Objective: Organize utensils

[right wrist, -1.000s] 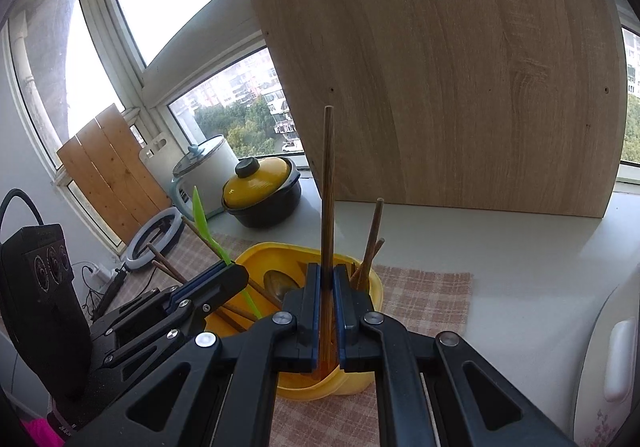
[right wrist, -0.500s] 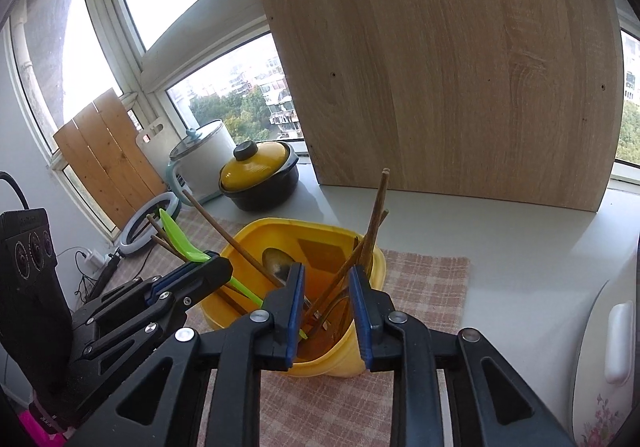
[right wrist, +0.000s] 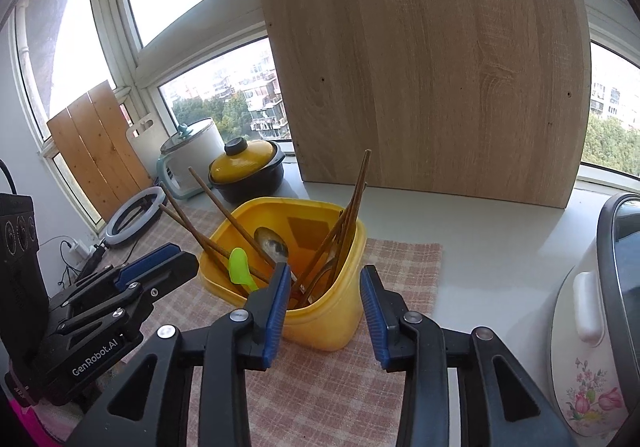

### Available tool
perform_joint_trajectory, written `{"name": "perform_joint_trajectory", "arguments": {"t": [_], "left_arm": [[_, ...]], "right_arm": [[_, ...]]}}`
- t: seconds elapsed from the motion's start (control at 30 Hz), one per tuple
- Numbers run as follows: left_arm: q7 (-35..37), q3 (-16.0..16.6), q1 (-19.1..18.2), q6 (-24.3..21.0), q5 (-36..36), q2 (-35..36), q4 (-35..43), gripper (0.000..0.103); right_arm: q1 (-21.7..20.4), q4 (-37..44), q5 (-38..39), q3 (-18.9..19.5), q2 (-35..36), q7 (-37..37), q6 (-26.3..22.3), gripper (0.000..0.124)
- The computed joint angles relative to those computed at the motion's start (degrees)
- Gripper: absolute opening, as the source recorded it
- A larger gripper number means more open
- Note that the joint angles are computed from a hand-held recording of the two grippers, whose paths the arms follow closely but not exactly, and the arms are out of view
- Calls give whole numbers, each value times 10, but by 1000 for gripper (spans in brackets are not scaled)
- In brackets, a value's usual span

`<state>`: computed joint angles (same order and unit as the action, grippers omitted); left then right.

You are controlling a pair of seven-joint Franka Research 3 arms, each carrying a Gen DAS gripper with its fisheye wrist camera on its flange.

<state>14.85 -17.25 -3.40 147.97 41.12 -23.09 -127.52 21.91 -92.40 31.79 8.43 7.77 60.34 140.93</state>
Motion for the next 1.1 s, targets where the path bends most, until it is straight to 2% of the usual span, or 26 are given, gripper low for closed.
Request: {"name": "perform_joint_trajectory", "arguments": {"t": [0.03,0.1,0.23,0.3,0.43,0.5,0.57,0.7,0.9,1.1], "left_arm": [[3,0,-3,-2,-3,-6,-4,26],[7,-2,-7,-8,-4,-18,-10,35],[17,-9,-14,-22,-8,-45,-23,37],[25,-13,-18,-31,-11,-57,-27,49],[31,-19,-22,-48,-17,-82,-34,66],[32,-19,-25,-53,-25,-97,-39,79],[32,-21,-26,-57,-29,-110,-43,85],[46,-27,-28,-83,-36,-129,-45,96],[52,-37,-31,-131,-45,-147,-42,102],[39,-43,-34,-155,-42,-164,-47,102]], "right_arm": [[0,-9,0,-1,-7,2,5,45],[1,-27,-1,-2,-23,4,15,49],[6,-69,-7,-3,-59,7,49,69],[8,-86,-5,-4,-75,8,60,72],[14,-120,-27,-4,-107,25,91,88],[16,-131,-40,-4,-119,36,102,88],[18,-141,-60,-3,-130,56,110,97],[22,-164,-76,-2,-155,78,135,102],[22,-193,-111,5,-181,116,167,103],[23,-209,-134,8,-196,143,184,103]]}}
